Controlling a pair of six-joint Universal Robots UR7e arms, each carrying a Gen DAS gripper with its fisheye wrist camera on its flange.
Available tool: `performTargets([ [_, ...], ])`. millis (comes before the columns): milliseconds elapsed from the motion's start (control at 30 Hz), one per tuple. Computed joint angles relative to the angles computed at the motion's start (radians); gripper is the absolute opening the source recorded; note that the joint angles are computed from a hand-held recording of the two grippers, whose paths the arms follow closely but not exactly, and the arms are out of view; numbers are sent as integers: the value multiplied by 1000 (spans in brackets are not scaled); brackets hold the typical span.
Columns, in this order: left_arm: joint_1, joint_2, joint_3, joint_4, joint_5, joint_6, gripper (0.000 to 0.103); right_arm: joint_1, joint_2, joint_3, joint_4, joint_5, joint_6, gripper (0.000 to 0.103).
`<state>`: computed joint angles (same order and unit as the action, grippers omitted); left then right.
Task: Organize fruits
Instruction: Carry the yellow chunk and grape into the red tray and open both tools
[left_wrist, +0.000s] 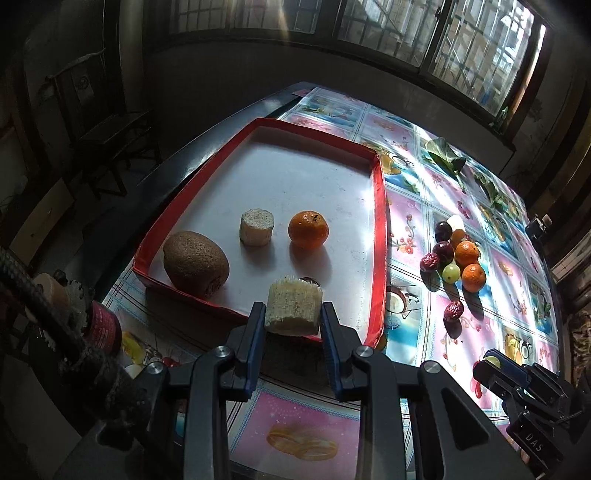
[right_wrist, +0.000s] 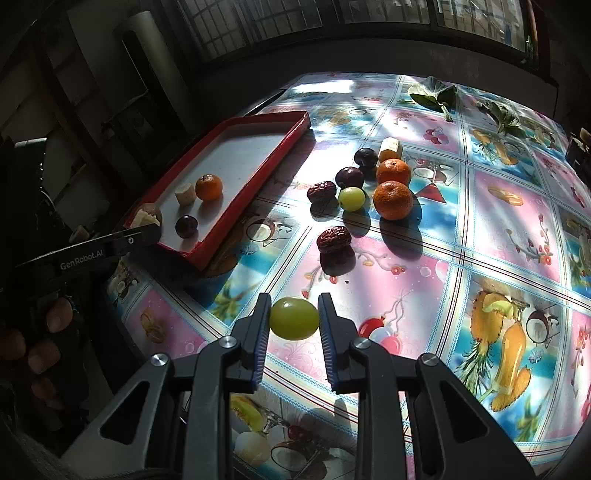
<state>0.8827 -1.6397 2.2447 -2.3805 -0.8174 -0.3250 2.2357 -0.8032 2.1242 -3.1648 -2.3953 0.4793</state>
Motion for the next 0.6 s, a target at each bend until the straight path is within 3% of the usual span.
performTargets([
  [300,69,63,-97,-51,18,38,28,-38,64,-122,-15,72,-113,27],
  [600,160,230,-262,-55,0,52,28,-94,186,-343,69,154,-250,28],
])
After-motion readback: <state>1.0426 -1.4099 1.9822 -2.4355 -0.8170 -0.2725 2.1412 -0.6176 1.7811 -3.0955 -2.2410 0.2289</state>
